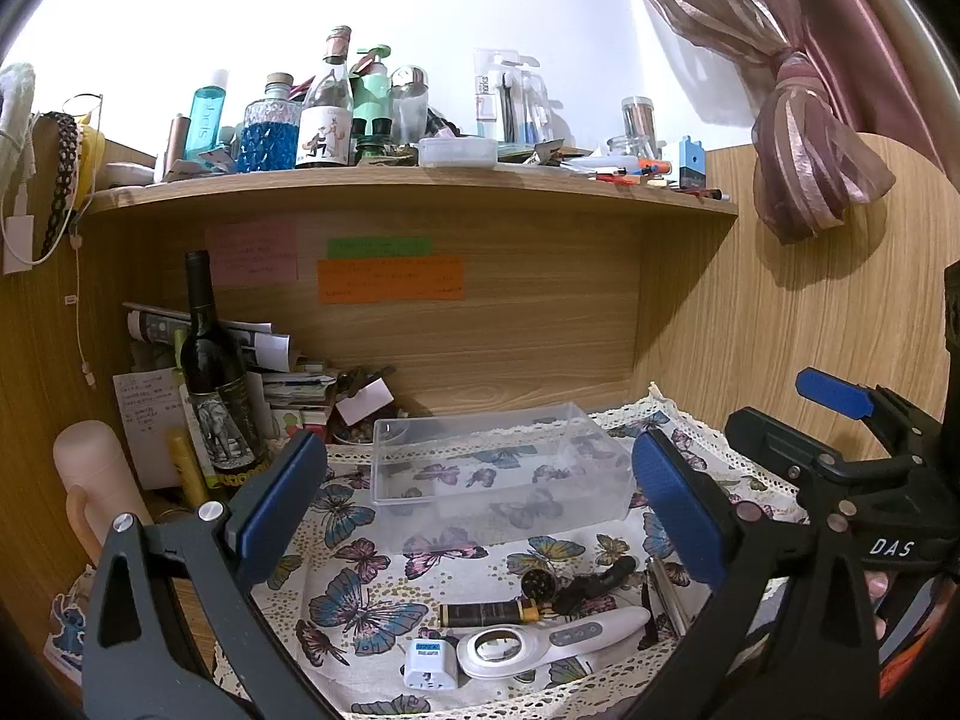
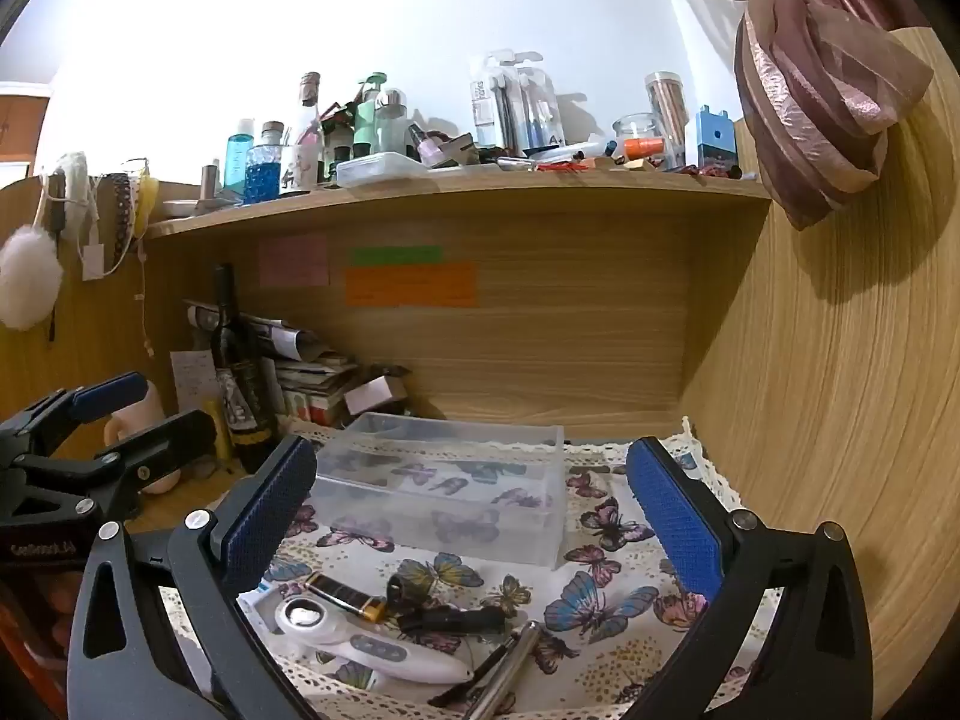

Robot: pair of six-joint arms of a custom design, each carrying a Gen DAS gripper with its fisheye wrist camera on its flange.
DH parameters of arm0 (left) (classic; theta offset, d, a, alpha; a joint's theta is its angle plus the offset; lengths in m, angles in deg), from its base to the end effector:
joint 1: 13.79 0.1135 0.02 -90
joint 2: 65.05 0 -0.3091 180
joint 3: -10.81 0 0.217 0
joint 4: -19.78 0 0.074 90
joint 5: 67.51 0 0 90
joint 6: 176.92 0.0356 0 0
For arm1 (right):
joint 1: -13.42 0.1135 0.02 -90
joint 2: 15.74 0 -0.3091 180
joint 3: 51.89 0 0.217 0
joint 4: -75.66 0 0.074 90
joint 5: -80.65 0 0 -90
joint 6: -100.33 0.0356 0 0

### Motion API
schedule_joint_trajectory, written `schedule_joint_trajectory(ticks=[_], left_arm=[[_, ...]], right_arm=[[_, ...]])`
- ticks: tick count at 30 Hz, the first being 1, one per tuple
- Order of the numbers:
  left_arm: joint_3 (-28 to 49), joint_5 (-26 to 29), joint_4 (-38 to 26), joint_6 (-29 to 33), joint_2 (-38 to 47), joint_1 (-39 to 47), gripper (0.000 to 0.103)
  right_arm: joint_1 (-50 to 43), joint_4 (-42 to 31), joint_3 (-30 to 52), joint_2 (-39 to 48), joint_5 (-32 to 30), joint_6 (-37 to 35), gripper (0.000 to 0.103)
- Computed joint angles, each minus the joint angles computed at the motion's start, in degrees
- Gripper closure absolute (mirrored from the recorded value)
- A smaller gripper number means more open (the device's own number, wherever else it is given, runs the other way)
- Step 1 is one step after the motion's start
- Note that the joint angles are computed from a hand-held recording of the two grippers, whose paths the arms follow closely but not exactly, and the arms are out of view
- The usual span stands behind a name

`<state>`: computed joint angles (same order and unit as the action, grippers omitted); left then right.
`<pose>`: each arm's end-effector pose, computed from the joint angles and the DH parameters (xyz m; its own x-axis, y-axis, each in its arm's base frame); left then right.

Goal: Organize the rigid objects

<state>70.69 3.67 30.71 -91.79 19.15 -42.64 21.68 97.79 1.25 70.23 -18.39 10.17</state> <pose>0.2607 -0.1305 0.3067 -0.2175 0.0281 -0.9756 0.1640 0.9864 -0.0082 0.2841 0.0469 0.2839 -0.1829 -0.0293 -0.9827 -0.2952 0.9551 0.0264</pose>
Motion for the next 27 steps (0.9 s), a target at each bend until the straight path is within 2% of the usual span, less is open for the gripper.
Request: schedule_joint_trajectory(ticks=[16,21,22,27], left_arm=[[0.0,0.4,0.5,-0.1,0.4,0.1,0.000],[-0.1,1.8,1.0,0.3,0.4,0.2,0.000],[-0.3,1.8,1.2,0.4,0.2,0.2,0.000],[-0.5,2.5,1.0,-0.4,0.2,0.4,0.000]], right_arm=[[0.1,0.6,-0.1,0.6,0.3,0.1,0.000],[0.0,0.3,0.2,0.6,-1.3,0.4,0.000],[-0.1,-1.8,0.9,0.3,-1.8,2.1,0.000],[-0.8,-4.5,2.1,0.7,-3.4,1.8,0.000]])
